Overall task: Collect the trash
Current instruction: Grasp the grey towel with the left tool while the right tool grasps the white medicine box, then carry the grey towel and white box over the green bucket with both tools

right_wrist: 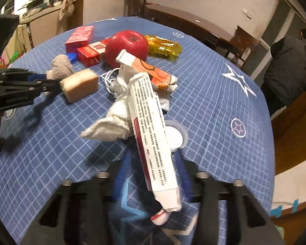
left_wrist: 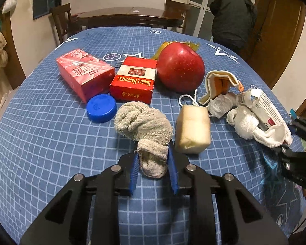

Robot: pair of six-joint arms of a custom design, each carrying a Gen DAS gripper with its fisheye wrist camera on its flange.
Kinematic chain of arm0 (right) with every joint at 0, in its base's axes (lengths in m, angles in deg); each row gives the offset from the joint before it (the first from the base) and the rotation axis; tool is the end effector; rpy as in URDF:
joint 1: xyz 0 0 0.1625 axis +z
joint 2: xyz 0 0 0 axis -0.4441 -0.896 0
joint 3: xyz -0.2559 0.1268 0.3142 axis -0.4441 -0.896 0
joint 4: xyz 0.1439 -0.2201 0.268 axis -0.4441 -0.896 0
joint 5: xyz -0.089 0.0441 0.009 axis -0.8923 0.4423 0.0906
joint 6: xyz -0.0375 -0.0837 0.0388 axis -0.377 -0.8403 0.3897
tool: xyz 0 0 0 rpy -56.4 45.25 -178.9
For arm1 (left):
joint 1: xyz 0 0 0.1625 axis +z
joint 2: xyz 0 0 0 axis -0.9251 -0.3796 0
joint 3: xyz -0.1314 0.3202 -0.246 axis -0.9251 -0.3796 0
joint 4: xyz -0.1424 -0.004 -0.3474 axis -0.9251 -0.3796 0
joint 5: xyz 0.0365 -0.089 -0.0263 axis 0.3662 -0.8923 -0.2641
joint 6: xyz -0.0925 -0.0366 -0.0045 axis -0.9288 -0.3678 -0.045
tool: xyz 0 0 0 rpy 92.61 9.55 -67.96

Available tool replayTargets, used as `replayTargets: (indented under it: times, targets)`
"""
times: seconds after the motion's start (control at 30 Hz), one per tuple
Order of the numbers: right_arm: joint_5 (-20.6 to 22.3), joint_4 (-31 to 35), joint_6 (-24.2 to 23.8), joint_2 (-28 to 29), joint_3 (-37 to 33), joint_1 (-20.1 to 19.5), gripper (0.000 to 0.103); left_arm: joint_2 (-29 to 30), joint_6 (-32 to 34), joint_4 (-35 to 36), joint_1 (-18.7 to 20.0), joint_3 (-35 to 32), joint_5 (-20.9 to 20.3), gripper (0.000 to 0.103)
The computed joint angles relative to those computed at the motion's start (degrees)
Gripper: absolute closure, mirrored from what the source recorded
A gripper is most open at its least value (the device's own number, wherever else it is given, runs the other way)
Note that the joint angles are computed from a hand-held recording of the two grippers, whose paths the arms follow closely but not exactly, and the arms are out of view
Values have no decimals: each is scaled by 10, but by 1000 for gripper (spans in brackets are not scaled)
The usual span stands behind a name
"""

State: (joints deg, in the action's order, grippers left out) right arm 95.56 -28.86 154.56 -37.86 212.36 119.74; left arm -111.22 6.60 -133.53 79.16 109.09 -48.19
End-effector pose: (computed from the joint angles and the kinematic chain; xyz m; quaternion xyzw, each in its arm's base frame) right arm 0.1010 -0.2573 0.2099 0.4031 -0.8222 0.1805 0.3591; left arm -0.1752 -0.2428 0.1184 0.1019 0.8953 -0.3106 0.3026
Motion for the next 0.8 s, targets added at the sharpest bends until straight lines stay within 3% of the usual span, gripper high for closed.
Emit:
replayTargets:
  times: [0.23, 0.33, 0.43, 0.53, 0.6, 0.67, 0.8]
  targets:
    - [-93, -20, 24, -120, 58, -37, 81, -42, -69, 41, -65, 26, 15, 81]
    - [-132, -12, 39, -197, 92, -38, 81, -75, -114, 91, -122, 31, 21, 81]
    - [-151, 0, 60, -270, 121, -13, 81, -93, -168, 142, -188, 32, 16, 81]
    - [-149, 17, 89, -325, 136, 23, 81, -85, -211, 192, -248, 18, 13, 81]
    - [-118, 21, 121, -344, 136, 73, 81, -74, -235, 223, -281, 3, 15, 81]
    - [-104, 32, 143, -370, 135, 100, 81, -65, -251, 251, -304, -12, 21, 81]
    - [-15, 45, 212, -391, 126, 212, 81, -29, -271, 290, -338, -46, 39, 81]
